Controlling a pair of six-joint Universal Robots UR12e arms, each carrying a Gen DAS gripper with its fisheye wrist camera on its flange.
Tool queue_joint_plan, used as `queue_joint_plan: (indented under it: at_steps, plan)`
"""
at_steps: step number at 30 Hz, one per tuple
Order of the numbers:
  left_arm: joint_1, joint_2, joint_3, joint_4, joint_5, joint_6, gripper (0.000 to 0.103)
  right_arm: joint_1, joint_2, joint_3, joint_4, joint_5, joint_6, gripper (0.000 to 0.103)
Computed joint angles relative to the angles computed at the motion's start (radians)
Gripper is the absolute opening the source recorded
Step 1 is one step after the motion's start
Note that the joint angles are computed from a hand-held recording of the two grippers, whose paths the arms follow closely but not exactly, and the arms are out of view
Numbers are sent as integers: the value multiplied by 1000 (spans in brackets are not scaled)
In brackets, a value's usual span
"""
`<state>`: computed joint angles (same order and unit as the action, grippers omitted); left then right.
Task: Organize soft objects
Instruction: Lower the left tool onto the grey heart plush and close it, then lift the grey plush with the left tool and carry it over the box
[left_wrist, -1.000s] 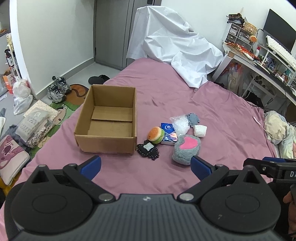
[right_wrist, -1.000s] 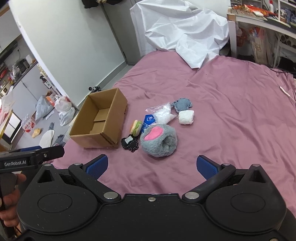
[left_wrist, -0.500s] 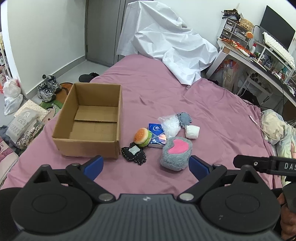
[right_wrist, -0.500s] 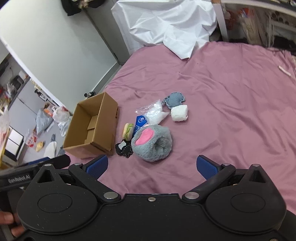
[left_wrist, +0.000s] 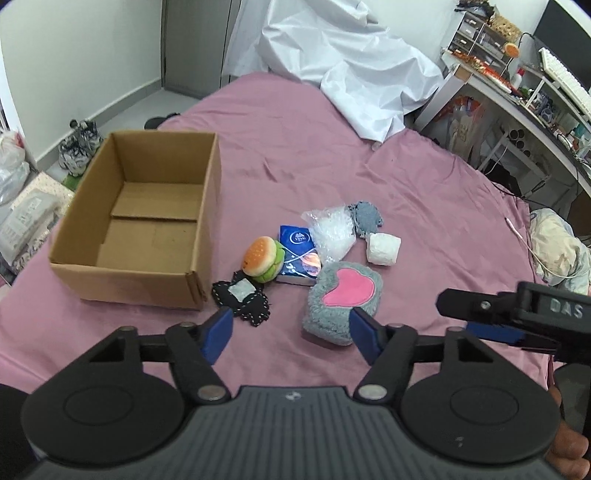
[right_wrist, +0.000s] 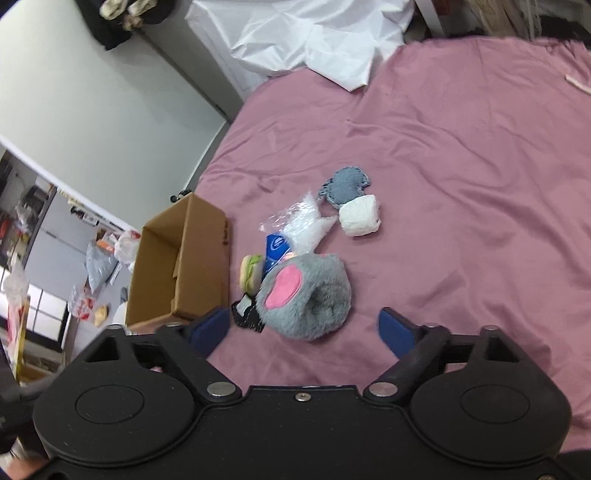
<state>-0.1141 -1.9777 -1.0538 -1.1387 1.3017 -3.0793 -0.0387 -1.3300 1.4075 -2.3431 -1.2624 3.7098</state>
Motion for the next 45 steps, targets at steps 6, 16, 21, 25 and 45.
queue_joint_plan:
  at_steps: [6,16,21,25,45]
  plan:
    - [-14,-33,30,-21,-11,-5,57,-22,24,-10,21,44,63,57]
    - [-42,-77,63,-68,-38,12,49,-38,67,-41,81,95,106,40]
    - [-53,-101,83,-84,-38,21,49,-44,73,-36,66,109,139,40]
    - [-61,-120,94,-94,-21,23,49,-43,90,-59,114,87,145,40]
    - [-41,-163,135,-72,-18,-105,25,-37,144,-113,129,158,113,40]
